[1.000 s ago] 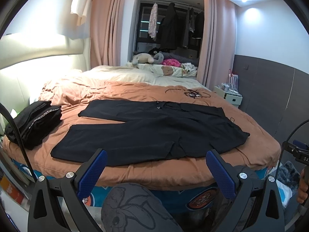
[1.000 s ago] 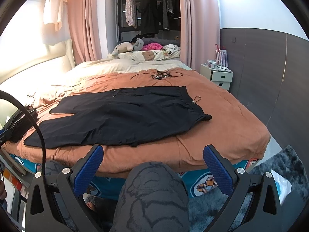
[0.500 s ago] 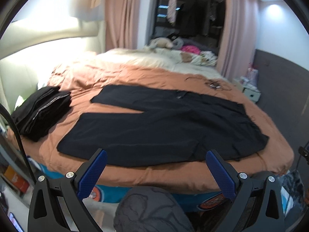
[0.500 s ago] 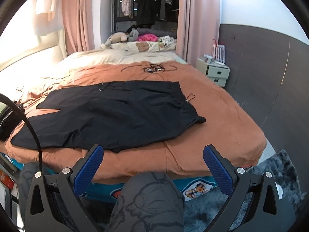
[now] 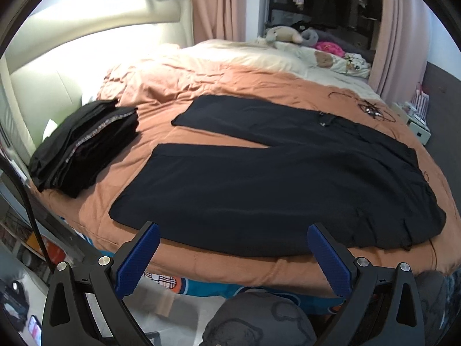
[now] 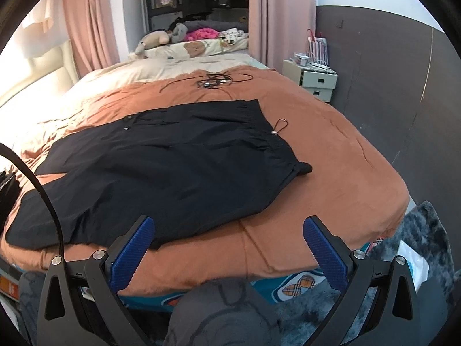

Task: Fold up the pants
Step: 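Lower the left tool to the pants leg while the right tool approaches the waistband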

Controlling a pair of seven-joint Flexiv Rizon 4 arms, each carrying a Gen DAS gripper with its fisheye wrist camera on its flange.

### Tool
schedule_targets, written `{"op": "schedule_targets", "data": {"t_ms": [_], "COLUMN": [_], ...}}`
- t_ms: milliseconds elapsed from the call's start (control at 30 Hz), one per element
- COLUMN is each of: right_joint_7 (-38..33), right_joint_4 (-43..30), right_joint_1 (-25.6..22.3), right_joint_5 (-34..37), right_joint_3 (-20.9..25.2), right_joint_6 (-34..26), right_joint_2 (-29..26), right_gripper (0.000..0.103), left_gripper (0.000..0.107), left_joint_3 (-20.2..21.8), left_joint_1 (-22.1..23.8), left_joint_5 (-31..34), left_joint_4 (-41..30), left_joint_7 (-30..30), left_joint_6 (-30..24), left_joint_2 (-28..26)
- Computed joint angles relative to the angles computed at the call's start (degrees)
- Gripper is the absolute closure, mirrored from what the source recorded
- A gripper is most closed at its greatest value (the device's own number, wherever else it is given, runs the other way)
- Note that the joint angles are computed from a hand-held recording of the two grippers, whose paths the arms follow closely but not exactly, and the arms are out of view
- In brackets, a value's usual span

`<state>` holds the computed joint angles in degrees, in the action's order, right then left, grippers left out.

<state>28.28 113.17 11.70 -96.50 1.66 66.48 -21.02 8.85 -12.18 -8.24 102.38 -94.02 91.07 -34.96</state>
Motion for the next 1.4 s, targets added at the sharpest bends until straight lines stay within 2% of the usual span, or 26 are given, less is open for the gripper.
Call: {"op": "schedule_targets", "data": {"t_ms": [133, 300, 400, 500, 600, 667, 800, 833, 900, 967, 1133, 1233, 1400], "right_joint_7": [-1.77, -3.67, -2.81, -1.75, -3.82, -4.23, -9.38, -10.53, -13.52, -19.16, -24.73, -28.40, -31.67], "right_joint_4": [-1.91, -4.04, -5.38, -6.98, -8.15, -8.87, -9.71, -9.88, -9.88, -10.89, -10.57, -10.55, -9.99], "right_joint_1": [0.14, 0.98, 1.68, 1.25, 1.06, 0.51, -0.54, -0.66, -0.95, -1.20, -1.62, -1.67, -2.32], "right_joint_5": [3.24, 6.66, 6.30, 5.98, 7.71, 8.13, 14.46, 16.17, 19.99, 26.29, 33.34, 38.00, 43.57], "right_joint_3": [-0.59, -2.03, -3.26, -3.81, -4.49, -5.14, -5.60, -5.88, -6.17, -5.33, -6.01, -5.94, -6.69], "right_joint_6": [-0.37, -0.08, -0.70, 1.23, 2.85, 4.76, 9.14, 10.34, 12.09, 11.23, 15.25, 15.63, 20.66], "right_joint_2": [-1.56, -3.76, -4.95, -6.50, -7.96, -8.86, -10.70, -11.03, -11.43, -12.45, -13.17, -13.78, -15.01], "right_gripper": [0.000, 0.000, 0.000, 0.003, 0.004, 0.005, 0.018, 0.018, 0.018, 0.018, 0.018, 0.018, 0.018], "left_gripper": [0.004, 0.004, 0.004, 0.004, 0.004, 0.004, 0.006, 0.007, 0.009, 0.015, 0.031, 0.034, 0.041], "left_joint_3": [-5.07, -5.04, -7.12, -5.81, -11.28, -12.23, -10.16, -9.63, -5.20, -4.24, -7.11, -9.03, -14.46], "left_joint_1": [4.42, 4.89, 7.05, 6.74, 11.38, 12.37, 11.96, 11.82, 9.23, 9.20, 13.07, 15.23, 20.22], "left_joint_5": [-1.23, -2.33, -3.83, -4.40, -6.07, -7.14, -8.61, -8.66, -8.46, -8.16, -9.31, -10.11, -12.73], "left_joint_4": [-0.98, -2.77, -3.66, -4.96, -4.21, -4.13, -4.46, -4.35, -4.88, -4.65, -3.92, -3.27, -2.30], "left_joint_7": [2.37, 2.45, 2.62, 1.73, 3.07, 2.99, 0.97, 0.55, -2.02, -3.41, -4.60, -4.89, -4.73], "left_joint_6": [-0.92, -1.78, -2.62, -3.90, -2.34, -2.13, -3.49, -3.41, -4.61, -4.92, -4.72, -3.77, -2.91], "left_joint_2": [-1.45, -3.86, -5.14, -6.29, -6.81, -7.20, -7.87, -7.91, -8.20, -8.24, -8.99, -9.42, -10.26]}}
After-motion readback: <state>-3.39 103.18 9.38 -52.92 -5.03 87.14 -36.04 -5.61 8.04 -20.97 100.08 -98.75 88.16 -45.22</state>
